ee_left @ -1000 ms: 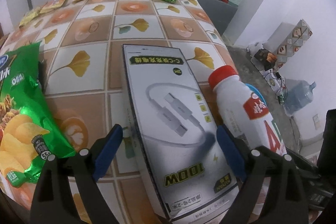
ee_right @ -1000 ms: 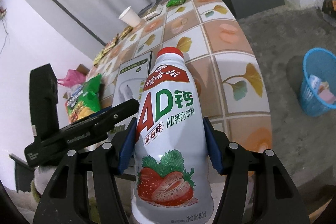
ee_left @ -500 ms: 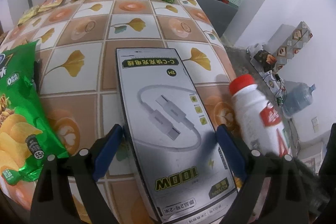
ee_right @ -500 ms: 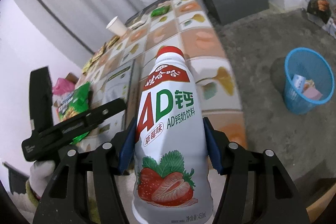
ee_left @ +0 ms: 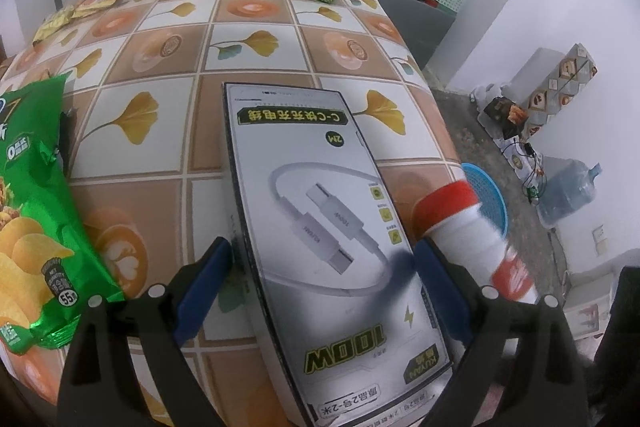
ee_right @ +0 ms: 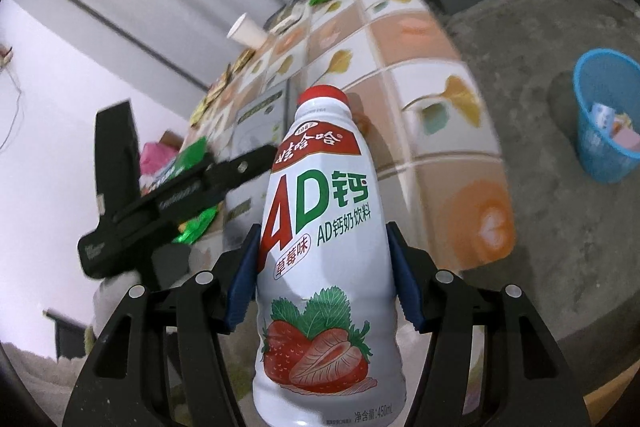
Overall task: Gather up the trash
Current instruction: 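Close the left gripper on the white cable box and lift it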
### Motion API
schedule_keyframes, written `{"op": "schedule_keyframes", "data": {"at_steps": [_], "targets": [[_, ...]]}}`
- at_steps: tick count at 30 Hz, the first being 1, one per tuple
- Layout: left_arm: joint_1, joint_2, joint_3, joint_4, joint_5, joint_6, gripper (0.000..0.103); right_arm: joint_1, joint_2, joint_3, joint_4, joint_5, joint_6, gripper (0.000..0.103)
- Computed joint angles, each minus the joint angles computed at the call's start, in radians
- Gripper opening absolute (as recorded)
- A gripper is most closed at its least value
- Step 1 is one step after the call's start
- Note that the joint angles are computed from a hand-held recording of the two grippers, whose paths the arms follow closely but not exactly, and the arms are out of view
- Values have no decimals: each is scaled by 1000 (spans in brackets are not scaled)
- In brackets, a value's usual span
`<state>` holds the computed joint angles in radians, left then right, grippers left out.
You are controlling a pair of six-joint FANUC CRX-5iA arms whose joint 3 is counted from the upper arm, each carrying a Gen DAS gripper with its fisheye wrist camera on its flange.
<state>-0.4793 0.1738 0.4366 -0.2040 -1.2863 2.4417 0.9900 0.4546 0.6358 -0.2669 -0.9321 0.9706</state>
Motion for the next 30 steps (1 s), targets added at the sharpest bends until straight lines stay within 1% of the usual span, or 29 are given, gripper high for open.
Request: {"op": "schedule_keyframes", "data": {"at_steps": [2,5,7,11,14,16,20,30], "targets": [[-2,-4,1,-15,-11,12,91,-9,11,25,-74,-20,53,56],[4,-15,-14,-19,-9,9,91,-22,10,25,-147,-14,93,56],[7,-20,-21,-16,-5,4,92,-29,-4,1,-157,10,84,56],[4,-15,-15,-14,-6,-13,92,-17,-45,-70,-35,70,-18,56],[-10,-3,1,-34,-20,-22,92,-18,-68,-111,8,101,-67,56],[-28,19,33,-62,-54,-42,93,-13,-74,-124,32,111,-93,56],[-61,54,82,-113,-113,-87,95,-10,-70,-125,41,109,-102,56],[-60,41,65,-104,-106,-108,95,19,-43,-99,172,88,-150,56]]}}
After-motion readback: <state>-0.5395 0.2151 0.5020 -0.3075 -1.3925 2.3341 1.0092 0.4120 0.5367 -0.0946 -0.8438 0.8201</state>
